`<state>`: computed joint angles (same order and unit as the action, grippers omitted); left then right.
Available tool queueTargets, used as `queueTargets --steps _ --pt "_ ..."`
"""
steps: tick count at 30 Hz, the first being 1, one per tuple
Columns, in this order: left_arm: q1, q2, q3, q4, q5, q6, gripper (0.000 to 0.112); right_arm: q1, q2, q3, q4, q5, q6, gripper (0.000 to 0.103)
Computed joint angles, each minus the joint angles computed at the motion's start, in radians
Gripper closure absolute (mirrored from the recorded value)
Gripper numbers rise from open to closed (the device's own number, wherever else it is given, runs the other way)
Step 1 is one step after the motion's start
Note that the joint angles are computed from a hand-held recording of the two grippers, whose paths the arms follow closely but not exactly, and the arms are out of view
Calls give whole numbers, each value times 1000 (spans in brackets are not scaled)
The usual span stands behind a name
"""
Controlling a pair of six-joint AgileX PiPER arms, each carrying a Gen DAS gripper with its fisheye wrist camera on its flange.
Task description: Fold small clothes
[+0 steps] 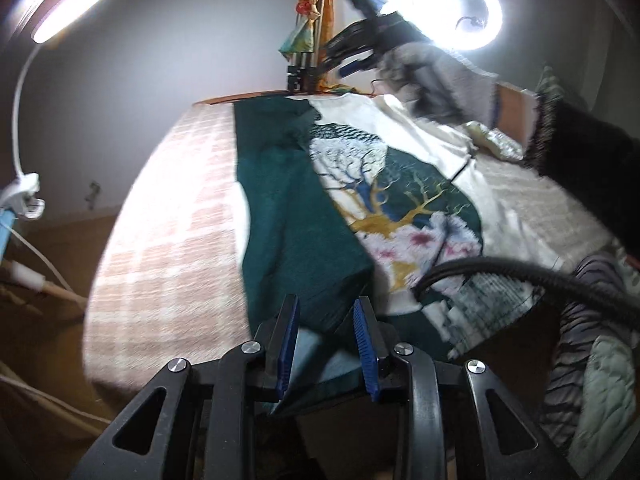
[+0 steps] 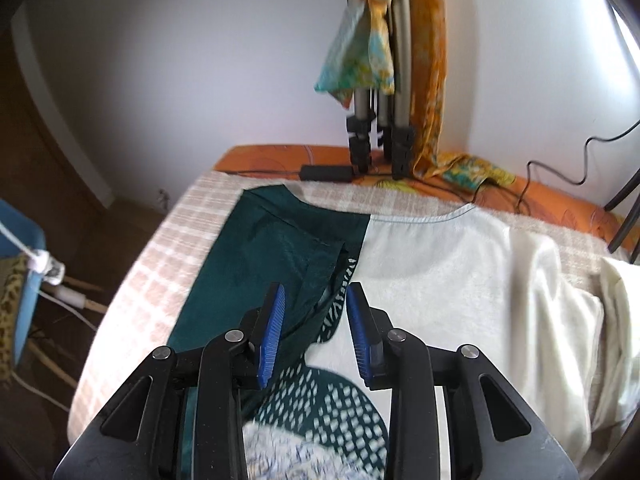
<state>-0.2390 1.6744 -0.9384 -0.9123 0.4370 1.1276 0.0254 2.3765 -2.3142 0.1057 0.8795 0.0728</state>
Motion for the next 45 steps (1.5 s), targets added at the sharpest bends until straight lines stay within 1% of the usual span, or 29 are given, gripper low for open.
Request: queueTargets --steps 2,5,6,8,10,12,13,15,18,20,21,22,23,24,25,28,30,33,35,38,39,41,45 --pt "3 -22 27 10 -17 -8 84 -10 -90 137 34 -63 -38 66" --pt "8 -56 60 12 -30 -12 84 -34 -224 326 115 -138 -112 66" --pt "8 -67 73 -6 -36 11 84 -40 -264 379 139 -156 -134 66" --pt "4 -63 72 7 -48 -5 76 -60 -352 498 196 -197 -199 66" --pt "8 -44 57 -10 -38 -2 62 -80 -431 605 253 -220 -261 65" --pt "15 -3 22 -60 -13 28 55 -98 -509 712 320 -243 -334 65" --pt "17 22 -1 -67 2 33 54 -106 -544 762 348 -254 -364 65" --pt "13 69 -48 -52 28 20 54 -131 -624 875 430 -270 -443 65" --pt "0 145 -128 5 74 -20 54 -163 -713 1005 512 -284 -527 65" --pt "-6 171 -157 37 97 -40 57 -189 -768 1090 557 -295 -585 65" --pt "-13 179 -168 81 113 -77 62 -204 -792 1129 579 -299 -617 65" --pt "-15 181 -169 112 131 -99 70 -218 -816 1163 597 -300 -640 65" --pt "-12 177 -160 122 153 -101 73 -233 -832 1193 617 -302 -663 65" --pt "-4 168 -142 118 200 -82 75 -251 -847 1221 641 -300 -687 65" --pt "0 154 -115 116 224 -66 75 -273 -861 1252 674 -293 -721 65" --pt "-2 103 -30 121 249 -37 74 -317 -886 1317 742 -281 -802 65" --pt "-14 43 41 139 203 -43 74 -334 -901 1359 770 -280 -845 65" --pt "-9 -42 107 130 93 -34 74 -355 -922 1420 799 -271 -895 65" --pt "11 -49 104 121 61 -44 73 -371 -926 1454 832 -244 -931 65" --pt "37 -24 81 142 19 -65 74 -367 -934 1517 890 -194 -1000 65" --pt "39 -17 79 155 -4 -72 76 -341 -941 1541 908 -190 -1019 65" --pt "54 -5 75 143 -8 -49 78 -266 -949 1570 913 -194 -1012 65" --pt "82 15 72 91 8 24 79 -33 -928 1609 990 -223 -1028 65"
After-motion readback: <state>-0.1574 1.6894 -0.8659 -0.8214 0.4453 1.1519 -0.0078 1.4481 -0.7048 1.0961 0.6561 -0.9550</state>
